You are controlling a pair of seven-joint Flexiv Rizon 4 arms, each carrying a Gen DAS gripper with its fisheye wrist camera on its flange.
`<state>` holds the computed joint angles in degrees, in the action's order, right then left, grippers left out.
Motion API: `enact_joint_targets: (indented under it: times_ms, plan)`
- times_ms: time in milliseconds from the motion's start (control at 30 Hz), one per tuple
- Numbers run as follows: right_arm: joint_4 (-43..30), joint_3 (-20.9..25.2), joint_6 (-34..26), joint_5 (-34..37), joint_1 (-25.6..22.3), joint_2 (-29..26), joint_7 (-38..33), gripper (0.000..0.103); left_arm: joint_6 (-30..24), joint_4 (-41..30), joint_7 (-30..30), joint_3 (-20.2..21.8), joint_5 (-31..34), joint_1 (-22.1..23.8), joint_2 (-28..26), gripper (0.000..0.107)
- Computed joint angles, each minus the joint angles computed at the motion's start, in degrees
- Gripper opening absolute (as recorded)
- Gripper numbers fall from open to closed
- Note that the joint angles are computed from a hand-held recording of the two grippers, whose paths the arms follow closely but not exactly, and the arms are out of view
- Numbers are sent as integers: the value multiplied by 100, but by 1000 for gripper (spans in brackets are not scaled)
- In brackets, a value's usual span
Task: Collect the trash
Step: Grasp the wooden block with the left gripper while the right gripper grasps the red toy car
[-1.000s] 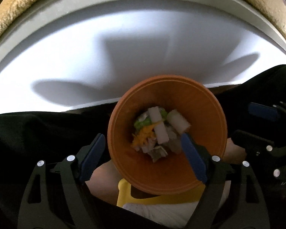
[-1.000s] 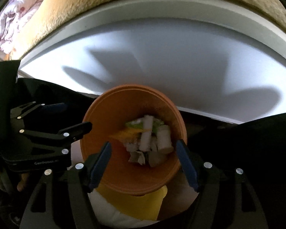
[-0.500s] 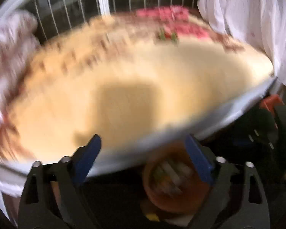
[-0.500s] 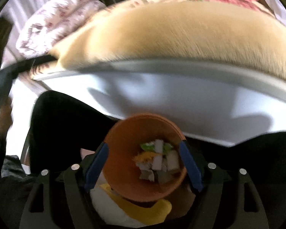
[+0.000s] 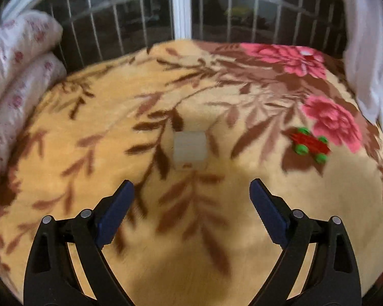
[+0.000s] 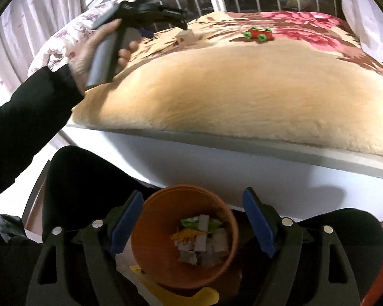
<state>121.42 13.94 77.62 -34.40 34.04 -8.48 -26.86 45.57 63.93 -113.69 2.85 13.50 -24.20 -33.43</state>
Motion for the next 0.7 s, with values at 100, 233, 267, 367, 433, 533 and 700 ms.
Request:
enact_joint_targets:
  times_ms: [100,233,267,367,433,533,700]
  plan:
    - [27,-50,80,-64,-28,-8,48,79,-332,-516,-55,-39,-215,87,-384,89]
    - [-34,38,82,218,-102,-53,-256,80,-741,-1147,-31,-101,-513,201,-847,89]
    - [-54,85,83,357,-124,-66,-385,80,-903,-1324,12,-118,-590,224,-963,82]
    - [-78,70,101,454,-104,-84,-476,80,-1224,-1732,-29,24,-506,181,-1193,53]
    - [-83,64,100,508,-88,-76,-504,80,-954,-1532,177,-87,-586,260,-1103,34]
    - [-204,238,81,1019,-180,-35,-840,80,-749,-1111,185,-8,-493,196,-817,34]
    - [-685,340,3,1802,-404,29,-1796,85,-117,282,306,-3,-114,3,228,34]
